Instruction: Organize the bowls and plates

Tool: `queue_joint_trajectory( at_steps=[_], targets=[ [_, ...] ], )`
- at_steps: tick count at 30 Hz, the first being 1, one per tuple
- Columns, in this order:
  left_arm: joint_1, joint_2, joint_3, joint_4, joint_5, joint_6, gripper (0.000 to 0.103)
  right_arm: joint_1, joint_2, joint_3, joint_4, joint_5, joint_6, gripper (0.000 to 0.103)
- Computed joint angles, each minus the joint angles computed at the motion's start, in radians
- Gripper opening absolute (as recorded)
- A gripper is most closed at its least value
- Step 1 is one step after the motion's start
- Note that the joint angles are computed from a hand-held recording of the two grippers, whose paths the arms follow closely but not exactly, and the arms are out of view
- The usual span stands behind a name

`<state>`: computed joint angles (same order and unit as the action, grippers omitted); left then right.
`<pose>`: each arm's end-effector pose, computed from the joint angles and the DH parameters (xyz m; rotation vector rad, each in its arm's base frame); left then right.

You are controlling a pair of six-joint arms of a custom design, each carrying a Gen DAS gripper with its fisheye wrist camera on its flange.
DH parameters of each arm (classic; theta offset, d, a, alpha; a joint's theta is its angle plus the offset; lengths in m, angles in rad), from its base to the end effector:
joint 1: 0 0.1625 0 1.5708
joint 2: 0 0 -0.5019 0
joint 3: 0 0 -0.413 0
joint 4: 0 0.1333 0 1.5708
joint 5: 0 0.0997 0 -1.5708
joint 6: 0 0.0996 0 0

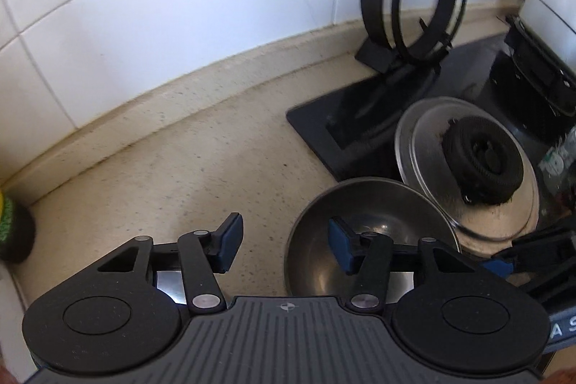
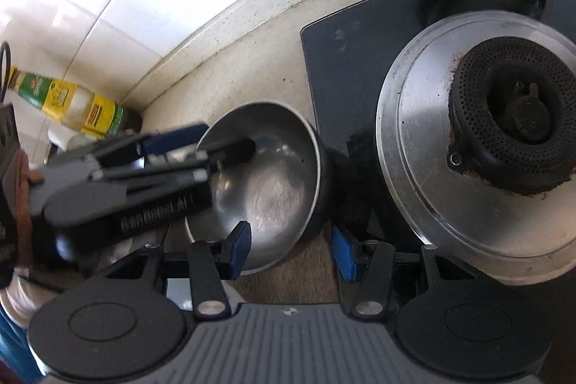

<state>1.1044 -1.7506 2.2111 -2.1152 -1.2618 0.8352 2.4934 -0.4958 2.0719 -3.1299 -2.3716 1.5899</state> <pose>-0.0281 -0.4197 0.3866 1.6952 2.2567 -0.0359 0.4660 -0.2754 -0.0827 -0.8681 -2.5340 1.0711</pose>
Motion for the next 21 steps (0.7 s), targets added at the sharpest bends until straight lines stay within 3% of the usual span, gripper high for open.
queue_joint_trajectory(
  at_steps=[4,7,9,21],
  targets=[
    [0.0,0.004,0.006,0.018,0.007,0.006,0.054,-0.007,0.012,0.009,-0.05,0.003,-0.015,0.053],
    [0.004,0.009,-0.006,0.043,-0.002,-0.011,0.05,-0.006,0.007,0.001,-0.026,-0.007,-0.03,0.053],
    [0.003,0.005,-0.01,0.055,-0.01,-0.013,0.042,-0.005,0.005,0.001,-0.026,-0.008,-0.042,0.053],
    [-0.009,-0.021,0.005,0.046,-0.008,0.002,0.043,-0.005,0.039,0.014,-0.125,-0.009,-0.042,0.053]
  ],
)
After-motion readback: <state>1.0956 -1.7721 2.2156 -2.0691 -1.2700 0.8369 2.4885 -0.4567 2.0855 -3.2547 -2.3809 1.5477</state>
